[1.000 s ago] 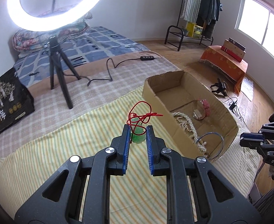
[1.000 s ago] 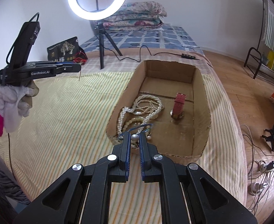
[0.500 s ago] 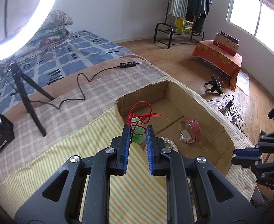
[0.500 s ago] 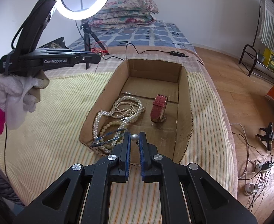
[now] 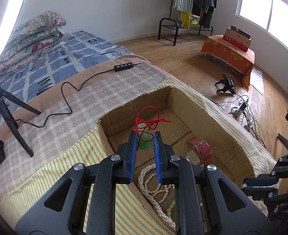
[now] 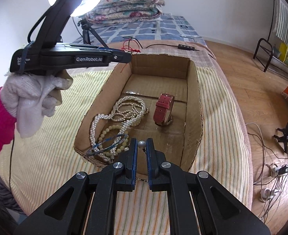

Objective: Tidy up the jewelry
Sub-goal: 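Carry the stud and jade pendant into the box and open both tools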

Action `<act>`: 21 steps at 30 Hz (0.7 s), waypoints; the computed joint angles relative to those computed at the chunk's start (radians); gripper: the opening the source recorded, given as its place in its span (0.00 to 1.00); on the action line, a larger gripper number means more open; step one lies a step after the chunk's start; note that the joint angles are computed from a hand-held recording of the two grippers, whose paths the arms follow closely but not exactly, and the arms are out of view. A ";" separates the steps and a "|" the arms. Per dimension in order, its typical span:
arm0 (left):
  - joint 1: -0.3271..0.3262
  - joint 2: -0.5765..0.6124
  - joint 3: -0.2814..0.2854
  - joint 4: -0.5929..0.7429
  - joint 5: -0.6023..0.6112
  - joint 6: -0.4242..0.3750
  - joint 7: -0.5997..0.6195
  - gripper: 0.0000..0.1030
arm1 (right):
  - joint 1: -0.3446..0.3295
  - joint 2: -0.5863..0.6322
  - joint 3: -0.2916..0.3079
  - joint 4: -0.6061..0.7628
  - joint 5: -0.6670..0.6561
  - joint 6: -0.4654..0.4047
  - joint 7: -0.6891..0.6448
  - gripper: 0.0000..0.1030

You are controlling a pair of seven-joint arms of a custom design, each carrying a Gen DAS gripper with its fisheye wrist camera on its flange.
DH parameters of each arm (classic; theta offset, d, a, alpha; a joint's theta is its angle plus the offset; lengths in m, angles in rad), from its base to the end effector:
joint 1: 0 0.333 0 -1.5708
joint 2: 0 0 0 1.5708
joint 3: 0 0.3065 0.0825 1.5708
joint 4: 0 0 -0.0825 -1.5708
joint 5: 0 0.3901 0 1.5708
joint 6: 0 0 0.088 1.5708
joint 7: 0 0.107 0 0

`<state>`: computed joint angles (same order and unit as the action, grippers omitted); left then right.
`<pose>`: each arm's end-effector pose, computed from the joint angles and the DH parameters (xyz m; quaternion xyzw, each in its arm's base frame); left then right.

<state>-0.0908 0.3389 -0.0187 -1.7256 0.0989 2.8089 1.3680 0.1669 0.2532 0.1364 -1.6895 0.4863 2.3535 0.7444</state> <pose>0.6949 -0.0796 0.4632 -0.6637 0.6532 -0.2765 0.2376 0.6434 0.1997 0.4843 -0.8933 0.3402 -0.0619 0.2871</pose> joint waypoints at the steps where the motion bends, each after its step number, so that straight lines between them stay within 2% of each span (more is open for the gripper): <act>1: -0.005 0.008 0.002 0.009 0.006 -0.003 -0.003 0.15 | 0.000 0.003 -0.001 0.003 -0.001 -0.001 0.003 0.07; 12: -0.028 0.034 0.013 0.046 0.031 -0.004 -0.024 0.15 | 0.000 0.017 0.004 0.017 -0.014 0.015 0.006 0.07; 20: -0.052 0.016 0.041 0.036 0.090 0.017 -0.085 0.15 | -0.002 0.007 0.009 0.006 0.002 0.023 -0.016 0.07; 21: -0.051 0.014 0.040 0.037 0.093 0.016 -0.088 0.15 | -0.001 0.005 0.008 0.004 0.000 0.026 -0.018 0.10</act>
<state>-0.1414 0.3533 0.0218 -1.6889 0.1915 2.8245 1.2800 0.1659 0.2585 0.1444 -1.6860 0.4866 2.3794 0.7267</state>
